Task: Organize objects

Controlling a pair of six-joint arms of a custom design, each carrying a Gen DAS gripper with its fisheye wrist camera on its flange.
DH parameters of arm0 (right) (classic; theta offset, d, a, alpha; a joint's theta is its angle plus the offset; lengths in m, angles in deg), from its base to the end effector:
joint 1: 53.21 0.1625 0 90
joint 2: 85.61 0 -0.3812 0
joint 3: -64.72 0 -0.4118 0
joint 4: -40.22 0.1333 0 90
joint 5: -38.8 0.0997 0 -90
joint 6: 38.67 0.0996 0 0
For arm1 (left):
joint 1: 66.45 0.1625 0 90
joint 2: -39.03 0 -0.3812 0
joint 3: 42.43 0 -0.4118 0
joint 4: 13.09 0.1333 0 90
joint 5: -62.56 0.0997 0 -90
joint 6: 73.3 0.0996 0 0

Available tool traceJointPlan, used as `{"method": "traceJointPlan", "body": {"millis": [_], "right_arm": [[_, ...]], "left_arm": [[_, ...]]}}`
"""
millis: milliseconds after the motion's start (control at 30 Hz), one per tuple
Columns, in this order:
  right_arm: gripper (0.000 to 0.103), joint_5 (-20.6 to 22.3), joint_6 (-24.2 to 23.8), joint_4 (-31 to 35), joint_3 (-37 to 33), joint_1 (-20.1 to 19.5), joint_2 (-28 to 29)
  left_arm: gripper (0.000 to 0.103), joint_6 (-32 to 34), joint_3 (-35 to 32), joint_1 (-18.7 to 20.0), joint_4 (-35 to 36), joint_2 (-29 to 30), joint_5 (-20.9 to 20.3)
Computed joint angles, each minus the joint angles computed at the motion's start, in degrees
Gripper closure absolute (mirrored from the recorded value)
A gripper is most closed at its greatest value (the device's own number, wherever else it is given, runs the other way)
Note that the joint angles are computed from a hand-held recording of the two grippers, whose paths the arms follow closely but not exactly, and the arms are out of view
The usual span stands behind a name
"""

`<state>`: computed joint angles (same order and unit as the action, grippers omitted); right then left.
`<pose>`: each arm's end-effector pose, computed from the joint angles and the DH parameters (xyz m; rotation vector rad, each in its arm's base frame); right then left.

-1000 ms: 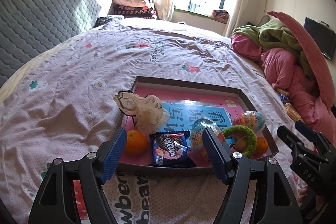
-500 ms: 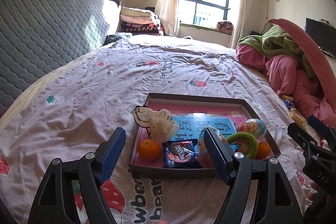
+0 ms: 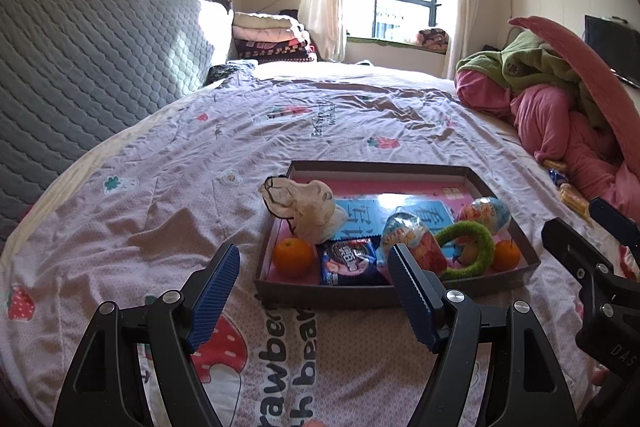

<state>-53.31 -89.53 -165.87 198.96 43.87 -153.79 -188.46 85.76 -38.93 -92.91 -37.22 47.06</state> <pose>0.1840 -0.4297 0.1525 1.2254 -2.2591 1.0951 -0.2200 -0.3732 0.1080 -0.0568 1.8779 -1.2774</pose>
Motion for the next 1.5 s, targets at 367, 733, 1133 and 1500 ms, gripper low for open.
{"method": "traceJointPlan", "body": {"millis": [367,733,1133,1500], "right_arm": [[0.014,-1.0,1.1,1.0,1.7,-0.9,-0.5],[0.014,-1.9,1.2,0.1,4.0,-2.7,-1.0],[0.014,-3.4,1.5,0.7,5.3,-3.7,-0.9],[0.014,-4.8,0.2,0.0,5.5,-3.9,0.5]], "left_arm": [[0.025,0.4,0.9,-1.0,-1.4,1.1,-2.5],[0.025,1.7,2.3,-1.7,-5.4,1.8,-4.7],[0.025,4.9,4.4,-1.9,-10.5,2.2,-6.9],[0.025,8.8,6.5,-0.4,-17.2,1.9,-8.1]]}}
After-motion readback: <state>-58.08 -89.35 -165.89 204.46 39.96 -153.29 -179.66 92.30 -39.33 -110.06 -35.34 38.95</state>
